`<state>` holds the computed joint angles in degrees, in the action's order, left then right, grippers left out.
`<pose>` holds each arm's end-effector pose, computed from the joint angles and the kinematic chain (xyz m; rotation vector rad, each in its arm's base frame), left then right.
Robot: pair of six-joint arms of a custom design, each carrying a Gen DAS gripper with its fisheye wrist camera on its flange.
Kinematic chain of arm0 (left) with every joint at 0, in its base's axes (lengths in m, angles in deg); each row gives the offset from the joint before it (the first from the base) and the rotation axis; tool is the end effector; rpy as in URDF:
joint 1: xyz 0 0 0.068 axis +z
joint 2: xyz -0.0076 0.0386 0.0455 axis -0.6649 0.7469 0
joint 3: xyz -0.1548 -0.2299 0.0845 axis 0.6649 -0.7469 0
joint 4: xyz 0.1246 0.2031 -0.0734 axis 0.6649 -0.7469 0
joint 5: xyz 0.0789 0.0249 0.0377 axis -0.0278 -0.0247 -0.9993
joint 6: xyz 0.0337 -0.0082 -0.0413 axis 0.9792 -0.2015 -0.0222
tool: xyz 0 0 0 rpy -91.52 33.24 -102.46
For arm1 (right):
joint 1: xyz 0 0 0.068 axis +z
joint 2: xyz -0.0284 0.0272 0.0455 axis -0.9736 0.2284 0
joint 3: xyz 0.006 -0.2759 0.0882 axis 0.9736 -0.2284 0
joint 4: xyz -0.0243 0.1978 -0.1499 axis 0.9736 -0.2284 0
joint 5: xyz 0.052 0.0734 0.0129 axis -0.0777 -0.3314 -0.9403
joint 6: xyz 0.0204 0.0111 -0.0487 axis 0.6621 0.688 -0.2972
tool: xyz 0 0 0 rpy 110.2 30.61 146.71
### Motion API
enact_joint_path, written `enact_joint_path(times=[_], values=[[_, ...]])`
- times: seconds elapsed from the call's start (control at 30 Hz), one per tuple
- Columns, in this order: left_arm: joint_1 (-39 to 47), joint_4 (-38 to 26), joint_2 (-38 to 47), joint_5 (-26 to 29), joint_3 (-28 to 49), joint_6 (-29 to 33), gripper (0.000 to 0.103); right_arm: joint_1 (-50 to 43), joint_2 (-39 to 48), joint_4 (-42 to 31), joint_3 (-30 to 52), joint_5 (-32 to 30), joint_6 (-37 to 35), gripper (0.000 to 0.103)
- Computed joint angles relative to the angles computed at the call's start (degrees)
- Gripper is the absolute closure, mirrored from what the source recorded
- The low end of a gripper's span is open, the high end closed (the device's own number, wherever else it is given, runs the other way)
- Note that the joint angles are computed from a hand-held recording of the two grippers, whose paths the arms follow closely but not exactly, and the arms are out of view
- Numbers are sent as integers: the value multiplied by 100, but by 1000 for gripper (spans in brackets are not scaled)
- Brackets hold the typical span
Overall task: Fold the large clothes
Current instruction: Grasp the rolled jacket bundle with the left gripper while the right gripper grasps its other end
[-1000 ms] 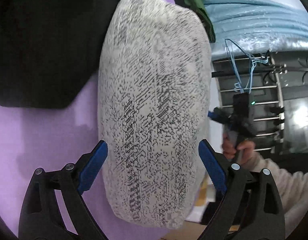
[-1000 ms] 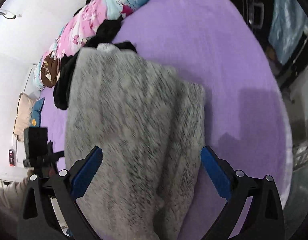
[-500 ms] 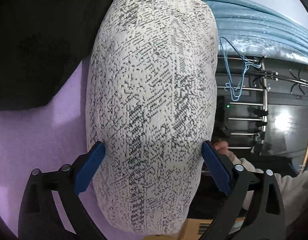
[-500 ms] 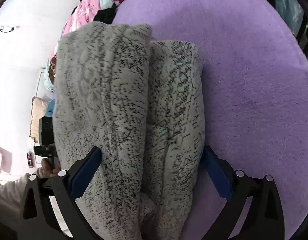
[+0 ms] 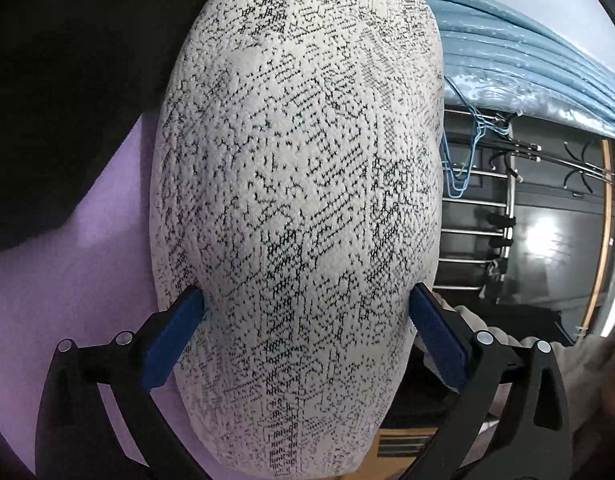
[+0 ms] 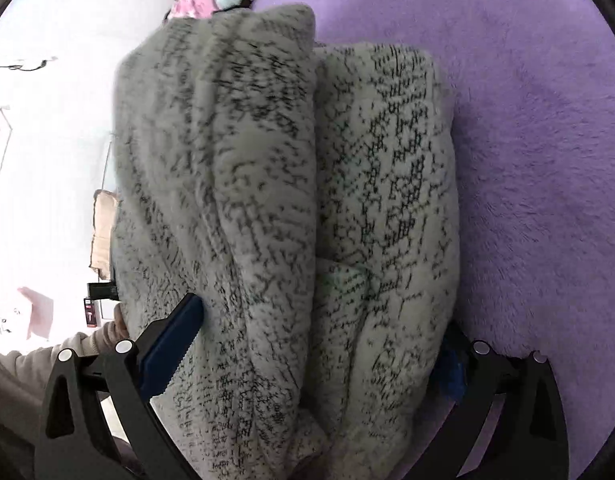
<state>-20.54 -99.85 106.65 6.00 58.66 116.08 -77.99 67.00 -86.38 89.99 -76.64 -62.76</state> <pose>0.1940 0.0423 0.0818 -0.0748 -2.4180 1.8573 0.2394 0.0213 0.2317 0.0796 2.7997 1.2358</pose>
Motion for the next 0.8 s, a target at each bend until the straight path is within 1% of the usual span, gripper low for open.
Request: enact_joint_path(times=[0.1, 0.13, 0.17, 0.2, 0.27, 0.33, 0.43, 0.5, 0.57, 0.63, 0.73, 0.8], values=[[-64, -101, 165, 84, 69, 88, 5, 13, 143, 188, -15, -153, 66, 5], [-70, -142, 175, 83, 94, 98, 6, -50, 162, 243, -52, -317, 72, 5], [13, -196, 261, -5, 143, 196, 6, -329, 258, 163, -119, -550, -220, 5], [22, -282, 206, -43, 173, 258, 6, -407, 298, 163, -138, -694, -241, 5], [76, -411, 200, -93, 211, 438, 7, -447, 449, -20, -51, -752, -556, 5], [52, -401, 223, -98, 236, 426, 7, -358, 611, -140, 29, -632, -842, 5], [-154, -216, 96, -23, 221, 189, 5, -113, 840, -50, 166, -466, -611, 5], [-263, -111, -20, 66, 186, 9, 5, -76, 1051, -67, 288, -420, -578, 5], [-309, -12, -49, 130, 149, -187, 5, -19, 1118, 93, 303, -392, -456, 5], [-361, 74, -51, 194, 157, -529, 5, 142, 1037, 291, 230, -316, -234, 5], [-398, 207, -123, 215, 121, -708, 6, 275, 863, 410, 121, -264, -26, 5], [-359, 252, -127, 233, 84, -724, 6, 380, 693, 753, -59, -376, 441, 5]])
